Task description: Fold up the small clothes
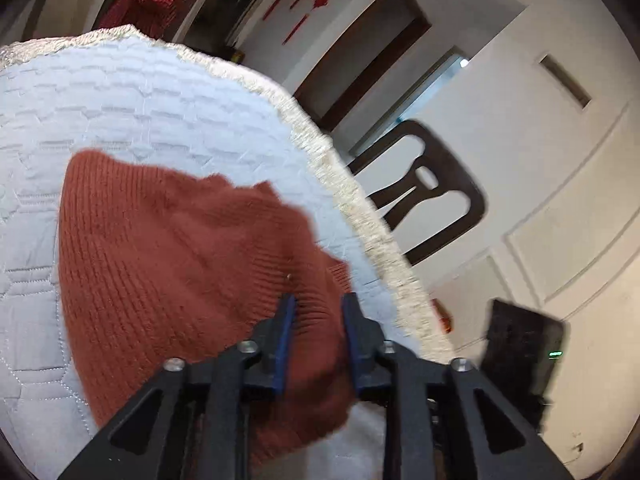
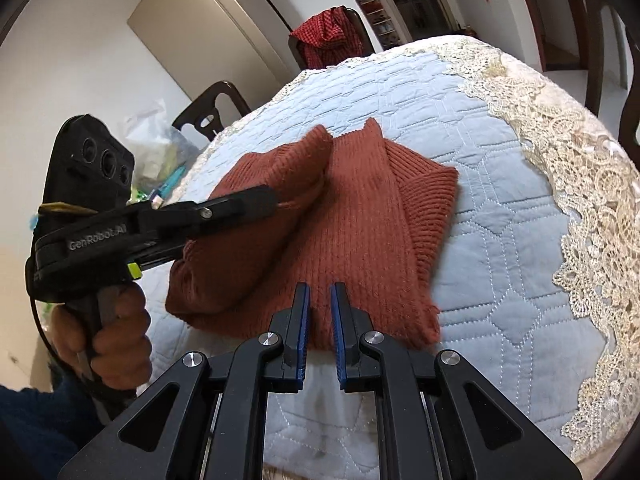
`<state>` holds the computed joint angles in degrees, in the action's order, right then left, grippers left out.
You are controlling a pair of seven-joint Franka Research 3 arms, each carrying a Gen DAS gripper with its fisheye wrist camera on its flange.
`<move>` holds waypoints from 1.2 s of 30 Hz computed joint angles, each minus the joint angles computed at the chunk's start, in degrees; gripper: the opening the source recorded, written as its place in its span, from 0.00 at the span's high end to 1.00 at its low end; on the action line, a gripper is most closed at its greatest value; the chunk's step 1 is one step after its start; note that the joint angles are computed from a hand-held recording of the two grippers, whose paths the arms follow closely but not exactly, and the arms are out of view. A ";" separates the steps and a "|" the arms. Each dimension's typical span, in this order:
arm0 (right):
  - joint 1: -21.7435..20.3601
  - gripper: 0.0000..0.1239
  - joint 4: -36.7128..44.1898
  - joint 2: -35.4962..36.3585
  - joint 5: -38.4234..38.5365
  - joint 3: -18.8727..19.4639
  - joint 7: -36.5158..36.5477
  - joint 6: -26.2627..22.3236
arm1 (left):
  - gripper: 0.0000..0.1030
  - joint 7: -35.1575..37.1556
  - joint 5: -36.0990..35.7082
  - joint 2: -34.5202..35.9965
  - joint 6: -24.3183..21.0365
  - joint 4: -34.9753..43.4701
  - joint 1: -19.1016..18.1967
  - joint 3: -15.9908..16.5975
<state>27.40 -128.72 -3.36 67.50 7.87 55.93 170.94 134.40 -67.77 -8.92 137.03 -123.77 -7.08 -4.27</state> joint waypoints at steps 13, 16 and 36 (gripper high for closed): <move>-2.20 0.55 0.92 -1.84 23.47 -2.05 -19.10 -17.29 | 0.62 0.59 2.78 -5.80 13.89 -8.11 -0.46 2.95; -2.56 0.55 3.05 -0.27 24.55 -1.42 -18.45 -17.34 | 0.62 1.48 2.01 -5.44 16.18 -8.90 -1.75 2.69; -5.17 0.77 11.33 7.24 15.67 0.32 1.43 -16.17 | 0.62 6.52 1.59 -5.32 19.49 -9.94 -3.51 2.97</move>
<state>22.23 -117.39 3.88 83.17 8.19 57.36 154.77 140.92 -66.17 -14.25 156.52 -133.71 -10.60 -1.31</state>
